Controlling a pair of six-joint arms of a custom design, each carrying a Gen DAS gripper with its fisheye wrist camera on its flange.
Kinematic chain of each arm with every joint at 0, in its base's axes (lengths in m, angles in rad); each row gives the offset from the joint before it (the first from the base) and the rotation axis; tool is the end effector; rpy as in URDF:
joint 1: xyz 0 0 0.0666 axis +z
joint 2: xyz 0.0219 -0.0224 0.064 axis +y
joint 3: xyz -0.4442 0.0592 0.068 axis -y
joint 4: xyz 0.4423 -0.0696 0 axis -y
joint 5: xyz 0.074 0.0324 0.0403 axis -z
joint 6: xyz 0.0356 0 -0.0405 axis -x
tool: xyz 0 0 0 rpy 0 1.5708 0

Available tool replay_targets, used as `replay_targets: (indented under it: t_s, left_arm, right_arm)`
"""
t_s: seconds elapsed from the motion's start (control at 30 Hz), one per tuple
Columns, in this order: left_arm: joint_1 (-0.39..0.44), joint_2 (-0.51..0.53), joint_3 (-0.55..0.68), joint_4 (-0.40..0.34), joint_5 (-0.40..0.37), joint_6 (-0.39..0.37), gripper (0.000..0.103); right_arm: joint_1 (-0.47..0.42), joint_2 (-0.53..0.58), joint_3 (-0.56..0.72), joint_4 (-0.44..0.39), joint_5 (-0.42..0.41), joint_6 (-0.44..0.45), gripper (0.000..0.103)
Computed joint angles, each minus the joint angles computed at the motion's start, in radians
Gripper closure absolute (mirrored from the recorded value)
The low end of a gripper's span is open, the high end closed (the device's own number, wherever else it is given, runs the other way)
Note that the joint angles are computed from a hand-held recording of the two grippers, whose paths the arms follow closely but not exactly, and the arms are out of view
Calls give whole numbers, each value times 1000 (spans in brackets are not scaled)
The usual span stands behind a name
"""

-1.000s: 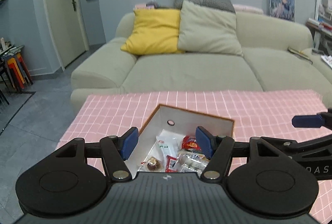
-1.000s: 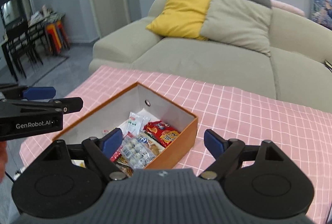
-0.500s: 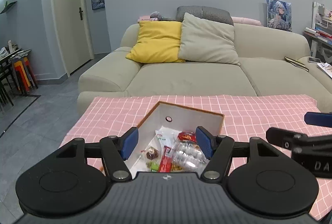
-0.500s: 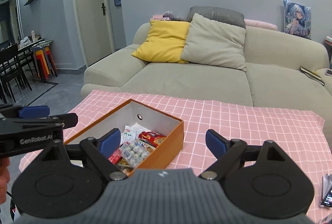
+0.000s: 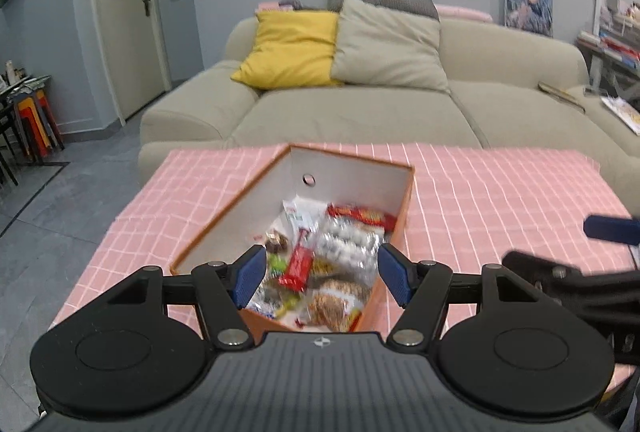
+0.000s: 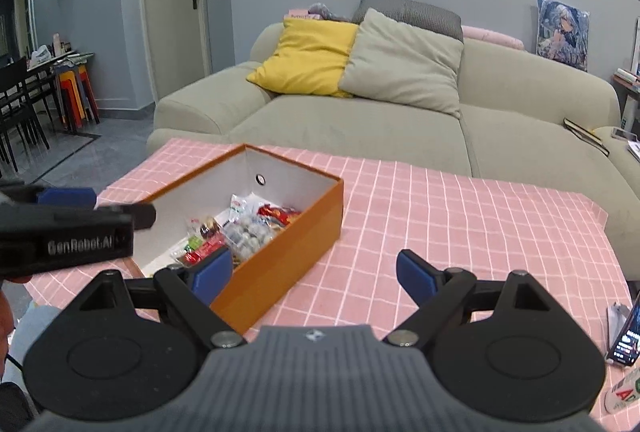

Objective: Organize snacks

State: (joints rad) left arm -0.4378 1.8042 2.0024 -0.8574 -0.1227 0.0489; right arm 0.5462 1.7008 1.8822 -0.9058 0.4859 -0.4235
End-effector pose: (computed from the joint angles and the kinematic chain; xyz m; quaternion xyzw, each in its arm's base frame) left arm 0.6454 -0.2977 0.5670 0.1467 0.8845 -0.0524 0.4397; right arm 0.5735 0.3287 0.5720 0.0443 0.8894 -0.0083 0.4549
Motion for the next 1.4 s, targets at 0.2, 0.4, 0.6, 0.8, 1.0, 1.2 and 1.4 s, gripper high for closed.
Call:
replay_targets:
  t_s: [0.2, 0.4, 0.6, 0.8, 1.0, 1.2, 1.4]
  left_arm:
    - [0, 6, 1, -25, 7, 9, 28]
    - [-3, 23, 24, -75, -3, 15, 27]
    - [-4, 19, 23, -79, -8, 13, 27]
    - [-4, 17, 20, -77, -8, 13, 27]
    - [-4, 19, 26, -81, -6, 11, 27]
    - [-1, 24, 36, -87, -4, 9, 27]
    - [-1, 23, 35, -86, -5, 9, 27]
  right_arm:
    - [-2, 15, 2, -16, -12, -20, 17]
    - [-8, 17, -7, -20, -31, -39, 17]
    - [-5, 17, -8, -16, -27, -35, 17]
    - [-3, 18, -8, -14, -25, -34, 17]
    - [-1, 17, -10, -12, -24, -30, 17]
    - [-2, 20, -4, -20, -27, -31, 17]
    - [-2, 20, -4, -17, -27, -25, 17]
